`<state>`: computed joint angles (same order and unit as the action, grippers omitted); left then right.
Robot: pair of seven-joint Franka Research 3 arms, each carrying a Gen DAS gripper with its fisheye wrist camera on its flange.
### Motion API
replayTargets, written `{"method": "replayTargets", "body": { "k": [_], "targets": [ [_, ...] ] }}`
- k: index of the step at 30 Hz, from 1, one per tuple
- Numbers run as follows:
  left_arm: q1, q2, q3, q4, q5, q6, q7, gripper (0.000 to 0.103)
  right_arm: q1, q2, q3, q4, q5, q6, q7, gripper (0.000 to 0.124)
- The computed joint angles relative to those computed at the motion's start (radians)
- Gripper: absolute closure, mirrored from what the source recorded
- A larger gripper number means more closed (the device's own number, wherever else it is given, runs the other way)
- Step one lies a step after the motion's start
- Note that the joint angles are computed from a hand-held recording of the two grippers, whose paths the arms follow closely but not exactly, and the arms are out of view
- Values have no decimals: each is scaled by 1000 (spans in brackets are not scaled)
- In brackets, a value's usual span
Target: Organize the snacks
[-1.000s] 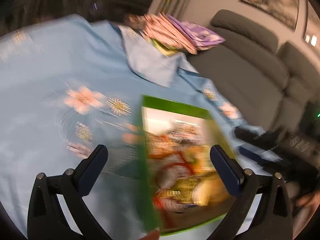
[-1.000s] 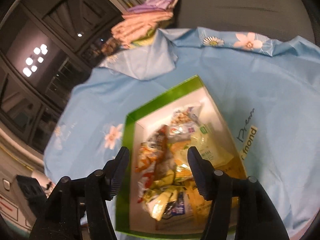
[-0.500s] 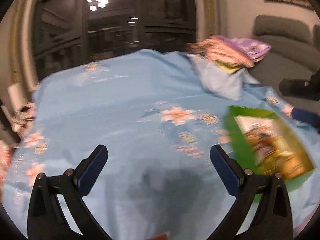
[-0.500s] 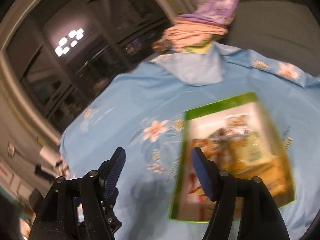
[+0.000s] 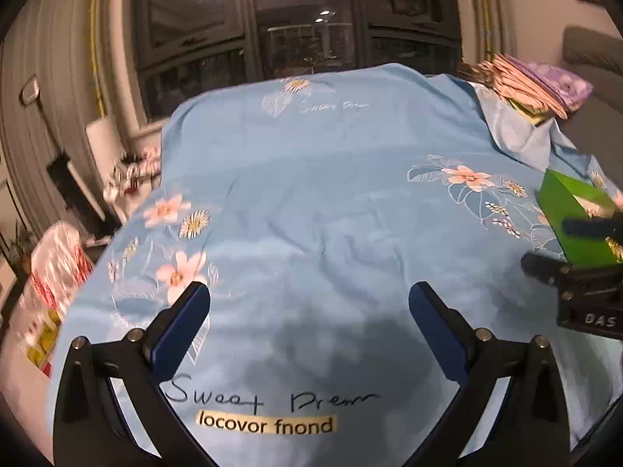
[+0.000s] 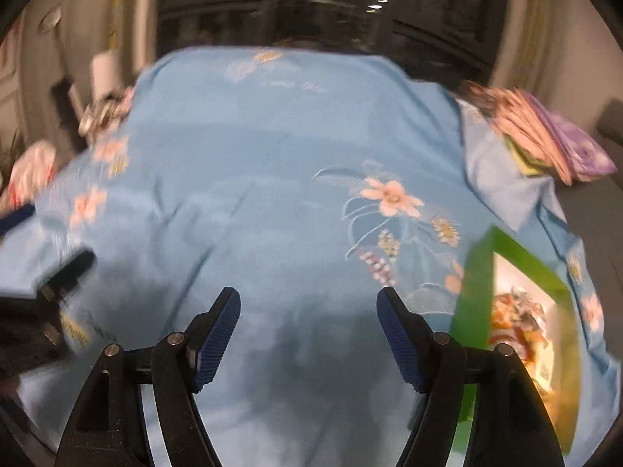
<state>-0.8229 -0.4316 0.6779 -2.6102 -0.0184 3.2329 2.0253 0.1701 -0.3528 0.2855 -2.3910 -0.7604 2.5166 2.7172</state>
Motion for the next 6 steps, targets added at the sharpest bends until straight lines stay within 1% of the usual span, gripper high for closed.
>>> {"method": "replayTargets", "body": {
  "k": [1, 3, 4, 5, 6],
  "targets": [
    [1, 12, 2, 4, -6, -6, -6, 0, 4, 9, -25, -14, 39, 43, 5, 51],
    [-21, 30, 29, 8, -15, -8, 4, 0, 9, 26, -71, -40, 128, 150, -2, 51],
    [-25, 44, 33, 11, -17, -9, 12, 0, 8, 40, -80, -44, 168, 185, -14, 51],
    [-15, 63, 24, 14, -17, -6, 16, 0, -4, 53, -70, -40, 175, 190, -18, 51],
    [-1, 73, 13, 12, -18, -2, 19, 0, -19, 68, -48, -20, 158, 151, -21, 51]
  ]
}}
